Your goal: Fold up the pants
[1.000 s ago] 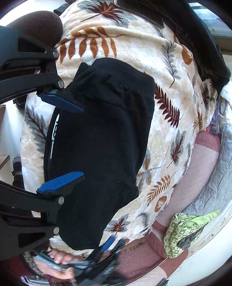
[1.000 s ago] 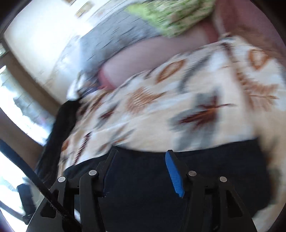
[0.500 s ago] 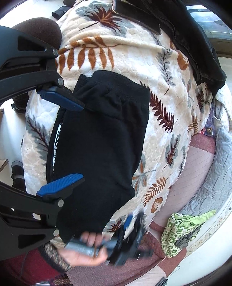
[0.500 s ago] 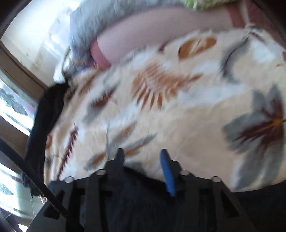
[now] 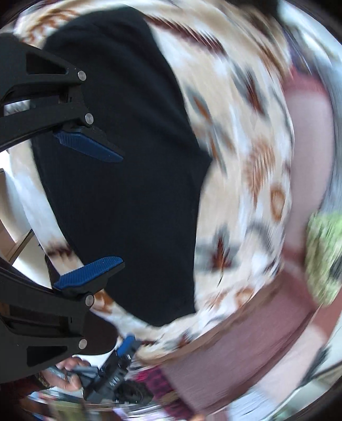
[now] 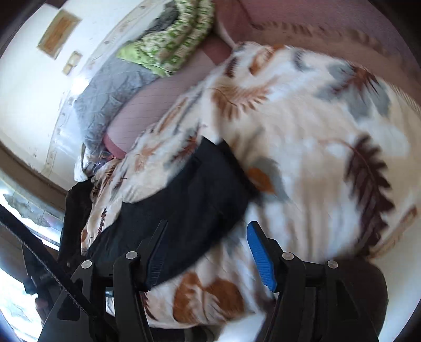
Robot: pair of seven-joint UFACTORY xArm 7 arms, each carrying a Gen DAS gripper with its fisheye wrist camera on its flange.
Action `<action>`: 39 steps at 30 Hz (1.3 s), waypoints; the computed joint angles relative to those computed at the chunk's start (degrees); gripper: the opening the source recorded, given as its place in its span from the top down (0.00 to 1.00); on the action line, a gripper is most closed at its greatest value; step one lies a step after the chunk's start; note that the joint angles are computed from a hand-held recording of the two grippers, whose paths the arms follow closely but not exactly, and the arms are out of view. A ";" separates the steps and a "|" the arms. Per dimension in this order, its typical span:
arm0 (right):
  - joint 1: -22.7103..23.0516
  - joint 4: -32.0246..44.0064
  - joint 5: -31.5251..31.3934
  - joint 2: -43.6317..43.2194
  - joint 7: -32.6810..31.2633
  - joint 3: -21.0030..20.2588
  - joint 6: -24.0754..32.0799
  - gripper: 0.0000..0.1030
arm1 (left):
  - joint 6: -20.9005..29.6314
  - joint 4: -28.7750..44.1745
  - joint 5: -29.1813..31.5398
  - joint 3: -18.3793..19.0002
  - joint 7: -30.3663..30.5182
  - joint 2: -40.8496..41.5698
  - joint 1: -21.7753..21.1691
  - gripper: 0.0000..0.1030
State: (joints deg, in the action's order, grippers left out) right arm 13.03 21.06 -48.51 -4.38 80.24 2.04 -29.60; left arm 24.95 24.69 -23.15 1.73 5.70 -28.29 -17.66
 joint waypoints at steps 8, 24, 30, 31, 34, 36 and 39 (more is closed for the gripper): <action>-2.03 3.44 2.67 10.67 -2.04 4.24 -8.96 0.36 | 3.51 22.85 -12.03 -1.90 13.55 24.55 -8.10 0.29; -2.69 7.85 15.83 17.29 -14.53 8.73 -8.36 0.36 | 10.05 53.11 6.38 -12.93 4.26 54.29 -2.01 0.29; -1.67 9.40 20.42 17.00 -18.92 9.90 -5.44 0.84 | 6.72 49.66 13.53 -13.90 4.20 52.24 -2.26 0.72; -0.80 9.09 21.98 15.86 -20.56 9.87 -4.72 0.85 | 5.77 48.24 10.38 -15.14 6.50 51.06 -0.55 0.73; 1.70 9.08 25.42 12.82 -25.02 10.02 -1.12 0.87 | 2.30 42.72 1.29 -17.92 12.10 46.00 4.06 0.74; 3.70 10.00 27.51 11.07 -28.02 10.49 1.53 0.87 | 0.82 39.25 -4.34 -18.32 15.34 42.53 5.77 0.74; 5.08 12.07 26.61 9.97 -29.73 11.36 4.60 0.87 | -0.64 33.77 -14.12 -17.42 20.50 37.21 7.70 0.73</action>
State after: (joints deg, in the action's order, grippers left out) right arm 18.11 33.13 -21.91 5.60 50.51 13.40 -25.00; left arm 24.31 58.46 -37.27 -15.69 26.20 8.92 -9.96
